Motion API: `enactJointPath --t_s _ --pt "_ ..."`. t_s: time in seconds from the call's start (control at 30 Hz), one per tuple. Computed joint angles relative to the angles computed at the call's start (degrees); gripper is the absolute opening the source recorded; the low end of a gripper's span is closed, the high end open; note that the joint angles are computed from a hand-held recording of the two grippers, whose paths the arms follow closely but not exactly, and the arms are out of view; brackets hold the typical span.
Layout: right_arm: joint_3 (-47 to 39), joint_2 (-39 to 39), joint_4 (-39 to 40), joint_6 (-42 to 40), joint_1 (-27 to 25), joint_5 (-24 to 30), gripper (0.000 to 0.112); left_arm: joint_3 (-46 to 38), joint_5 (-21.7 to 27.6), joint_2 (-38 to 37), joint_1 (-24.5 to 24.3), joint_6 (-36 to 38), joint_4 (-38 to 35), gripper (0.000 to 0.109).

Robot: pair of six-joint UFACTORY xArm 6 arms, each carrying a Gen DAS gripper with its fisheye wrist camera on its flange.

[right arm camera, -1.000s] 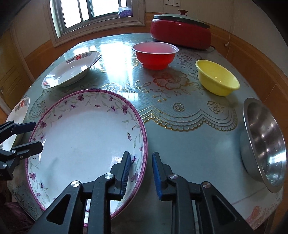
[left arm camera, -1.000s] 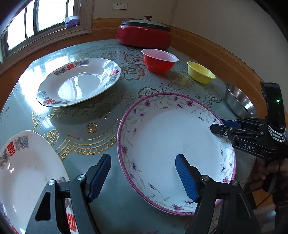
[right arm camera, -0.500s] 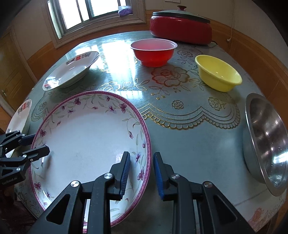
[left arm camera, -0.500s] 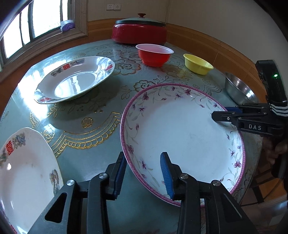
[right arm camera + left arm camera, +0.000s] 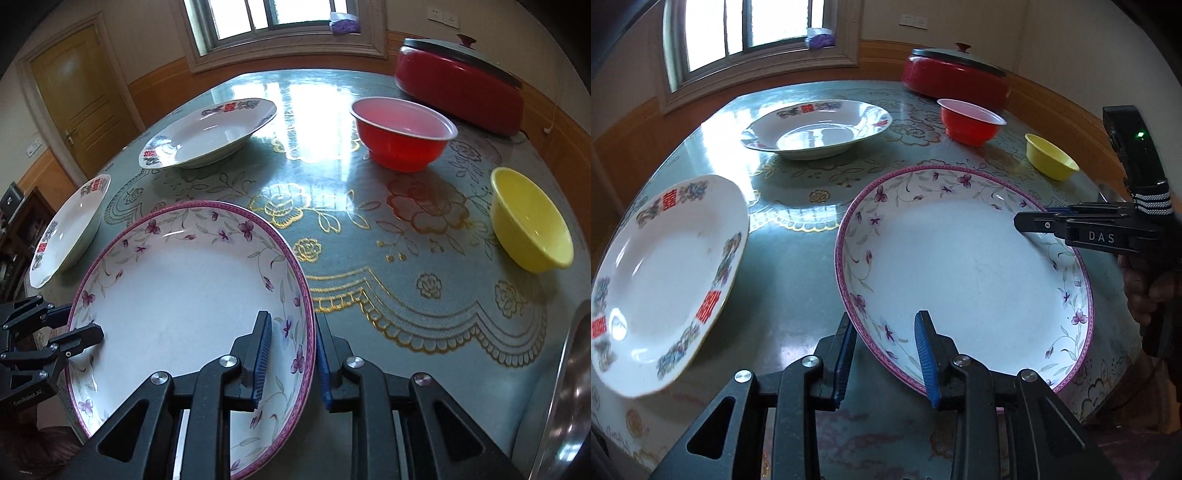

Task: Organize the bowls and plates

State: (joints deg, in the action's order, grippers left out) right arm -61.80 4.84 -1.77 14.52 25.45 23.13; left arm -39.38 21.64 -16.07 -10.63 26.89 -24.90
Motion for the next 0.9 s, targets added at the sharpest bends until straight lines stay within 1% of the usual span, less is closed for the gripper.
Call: enactJointPath --t_s 0.1,0.13,0.2,0.3,0.37,0.4,0.43,0.57,0.63,0.7,0.73,0.8,0.83,0.9 --pt "-5.29 4.00 2.81 -5.59 0.19 1.64 0.021 1.42 -2.39 -0.63 0.02 -11.54 8.87 0.033" --pt "-6.46 4.97 3.49 -6.67 0.22 1.75 0.021 1.48 -2.68 -0.60 0.14 -14.27 10.58 0.033" --pt "-8.27 6.42 5.77 -8.88 0.26 2.03 0.021 1.60 -3.34 -0.58 0.81 -19.34 13.65 0.029" --pt "-8.53 7.29 6.21 -10.48 0.66 0.21 0.021 2.29 -5.33 -0.40 1.33 -25.18 18.59 0.029" --pt "-8.24 7.32 6.30 -10.41 0.58 -0.63 0.021 2.29 -6.90 0.30 1.38 -29.84 23.69 0.029" --pt "-8.07 7.31 5.85 -9.89 0.50 -0.98 0.021 1.87 -6.77 0.68 1.36 -32.12 26.11 0.029" --pt "-8.06 7.30 6.02 -9.92 0.39 -0.99 0.022 1.58 -6.47 0.85 1.34 -33.00 26.79 0.029" --pt "-8.66 7.49 4.38 -8.23 0.04 -0.09 0.024 1.43 -6.88 1.21 0.96 -31.19 26.36 0.030" --pt "-8.63 7.44 1.36 -4.49 -0.16 0.20 0.034 0.53 -6.44 1.94 0.95 -31.32 26.36 0.030" --pt "-8.57 7.44 0.26 -2.83 -0.15 0.15 0.034 0.26 -6.12 1.84 1.18 -31.52 27.71 0.029" --pt "-8.55 7.38 0.72 -3.04 0.00 0.30 0.034 0.52 -6.29 1.32 1.37 -30.21 26.82 0.029" --pt "-8.43 7.25 1.31 -3.55 0.36 0.41 0.034 1.45 -7.10 -0.36 1.63 -25.64 22.54 0.030" --pt "-8.17 7.11 0.47 -2.60 0.47 0.08 0.035 1.89 -7.40 -1.21 1.75 -23.63 20.54 0.030" --pt "-7.62 6.65 -3.32 2.34 0.48 -0.71 0.035 2.95 -7.98 -2.95 1.86 -18.65 15.50 0.030"
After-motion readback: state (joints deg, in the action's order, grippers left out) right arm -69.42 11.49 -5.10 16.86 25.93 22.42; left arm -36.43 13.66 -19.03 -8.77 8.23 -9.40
